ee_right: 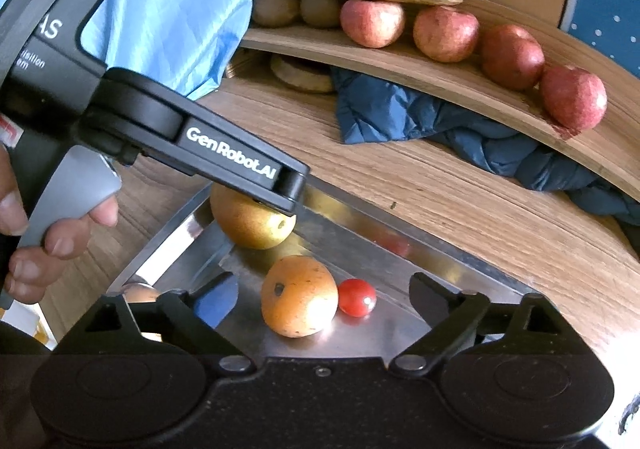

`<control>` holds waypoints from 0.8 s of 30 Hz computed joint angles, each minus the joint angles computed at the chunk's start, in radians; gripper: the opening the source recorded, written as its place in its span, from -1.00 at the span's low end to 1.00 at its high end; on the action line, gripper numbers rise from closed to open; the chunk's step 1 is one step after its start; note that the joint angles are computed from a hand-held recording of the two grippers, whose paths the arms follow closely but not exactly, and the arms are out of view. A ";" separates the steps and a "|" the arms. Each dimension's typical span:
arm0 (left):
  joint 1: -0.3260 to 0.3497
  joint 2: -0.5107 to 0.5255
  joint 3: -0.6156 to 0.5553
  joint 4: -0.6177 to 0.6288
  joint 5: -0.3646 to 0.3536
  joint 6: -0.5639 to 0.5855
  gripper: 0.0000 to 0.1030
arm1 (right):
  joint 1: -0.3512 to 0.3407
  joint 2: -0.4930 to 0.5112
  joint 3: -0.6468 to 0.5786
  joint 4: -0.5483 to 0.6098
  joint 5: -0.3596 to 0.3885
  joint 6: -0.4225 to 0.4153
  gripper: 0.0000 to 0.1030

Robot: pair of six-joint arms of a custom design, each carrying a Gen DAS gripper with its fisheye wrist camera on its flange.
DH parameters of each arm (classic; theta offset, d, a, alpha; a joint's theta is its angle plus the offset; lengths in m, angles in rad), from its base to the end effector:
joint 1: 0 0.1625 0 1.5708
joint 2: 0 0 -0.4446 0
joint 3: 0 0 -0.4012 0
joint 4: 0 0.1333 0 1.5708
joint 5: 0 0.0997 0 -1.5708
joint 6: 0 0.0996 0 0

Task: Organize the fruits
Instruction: 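Lower both fruits onto the tray and open both tools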

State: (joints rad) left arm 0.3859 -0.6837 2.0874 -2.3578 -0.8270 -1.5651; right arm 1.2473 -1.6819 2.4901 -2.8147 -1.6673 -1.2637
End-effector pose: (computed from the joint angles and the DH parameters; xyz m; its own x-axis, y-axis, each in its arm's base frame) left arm -0.3417 -0.3555 -0.0697 -0.7553 -0.3023 -0.5815 0.0901 0.8309 -0.5491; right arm 0.0028 -0.3807 0.2665 -0.5561 -0.7120 0.4287 -0.8001 0.5982 -0.0443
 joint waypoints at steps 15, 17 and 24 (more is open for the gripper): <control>-0.012 0.008 -0.034 0.117 0.023 -0.081 0.99 | -0.033 -0.016 -0.011 -0.032 0.034 0.042 0.97; -0.014 0.008 -0.040 0.135 0.027 -0.092 0.99 | -0.039 -0.017 -0.013 -0.037 0.038 0.047 0.97; -0.028 0.028 -0.079 0.222 0.039 -0.100 0.99 | -0.068 -0.036 -0.019 -0.054 0.058 0.068 0.98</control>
